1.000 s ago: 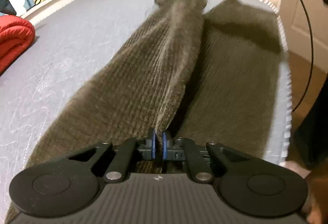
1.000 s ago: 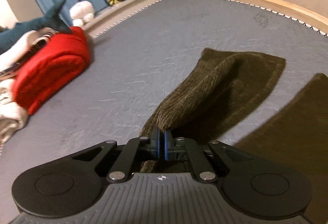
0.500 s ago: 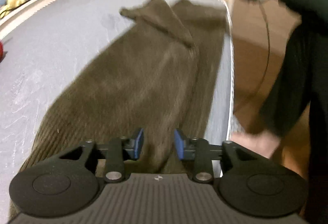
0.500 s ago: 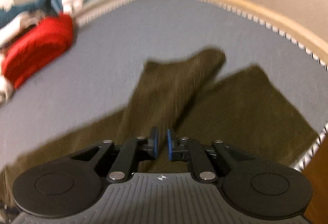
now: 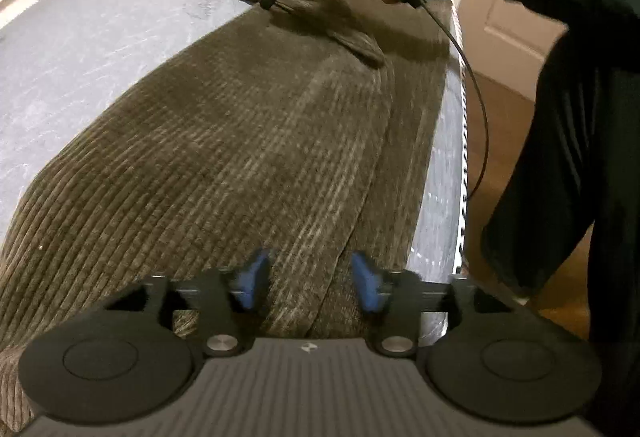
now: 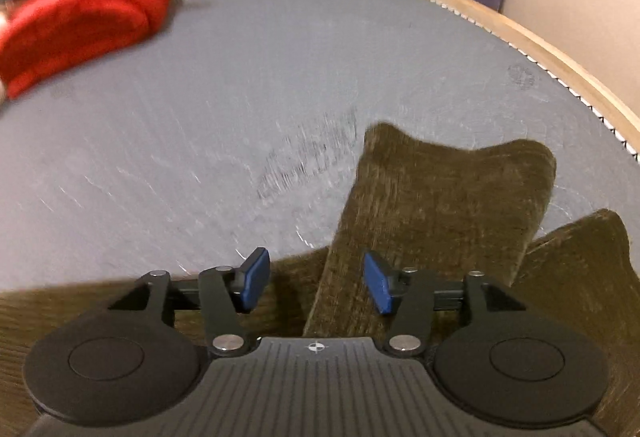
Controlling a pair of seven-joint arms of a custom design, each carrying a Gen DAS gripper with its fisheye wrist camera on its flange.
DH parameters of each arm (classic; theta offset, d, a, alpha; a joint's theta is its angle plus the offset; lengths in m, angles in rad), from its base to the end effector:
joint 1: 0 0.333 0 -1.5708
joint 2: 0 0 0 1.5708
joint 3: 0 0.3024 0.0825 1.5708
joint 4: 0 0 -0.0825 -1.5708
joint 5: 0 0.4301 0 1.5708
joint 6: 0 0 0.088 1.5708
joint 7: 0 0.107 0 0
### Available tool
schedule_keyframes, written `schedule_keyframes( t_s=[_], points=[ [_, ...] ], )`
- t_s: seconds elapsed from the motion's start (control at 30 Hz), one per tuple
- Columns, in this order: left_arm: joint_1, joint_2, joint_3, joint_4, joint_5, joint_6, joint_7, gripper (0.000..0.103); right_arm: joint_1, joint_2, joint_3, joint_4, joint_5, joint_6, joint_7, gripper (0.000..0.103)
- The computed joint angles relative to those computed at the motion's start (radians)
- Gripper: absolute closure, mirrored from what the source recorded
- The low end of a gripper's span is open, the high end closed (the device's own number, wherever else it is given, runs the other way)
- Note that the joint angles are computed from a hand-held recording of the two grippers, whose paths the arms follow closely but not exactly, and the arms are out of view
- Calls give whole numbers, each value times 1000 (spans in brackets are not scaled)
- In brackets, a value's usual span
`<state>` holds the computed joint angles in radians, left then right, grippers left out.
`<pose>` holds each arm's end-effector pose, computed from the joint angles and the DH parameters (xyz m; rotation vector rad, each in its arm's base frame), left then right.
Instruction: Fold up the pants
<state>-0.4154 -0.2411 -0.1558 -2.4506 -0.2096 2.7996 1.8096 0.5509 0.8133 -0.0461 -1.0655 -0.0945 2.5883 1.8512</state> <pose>0.4547 -0.2813 0.4142 -1.2445 2.4798 -0.7578 0.7339 0.4242 0.4055 -2.0091 1.4611 -0.4760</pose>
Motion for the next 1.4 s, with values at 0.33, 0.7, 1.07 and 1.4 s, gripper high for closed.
schedule_keyframes(
  t_s=[0.33,0.7,1.07,1.4],
  points=[
    [57,72,-66,62,165,8,-117,58,-19,-216,-52,-325,-19,201,138,96],
    [-1,16,-38,79,174,-83,-36,95,-298,-643,141,-877,332,166,-197,96],
    [11,24,-48,68,140,-59,-48,83,-226,-553,93,-857,240,468,-247,43],
    [11,55,-51,68,103,-31,-36,65,115,-285,-224,-553,-251,303,-125,64]
  ],
)
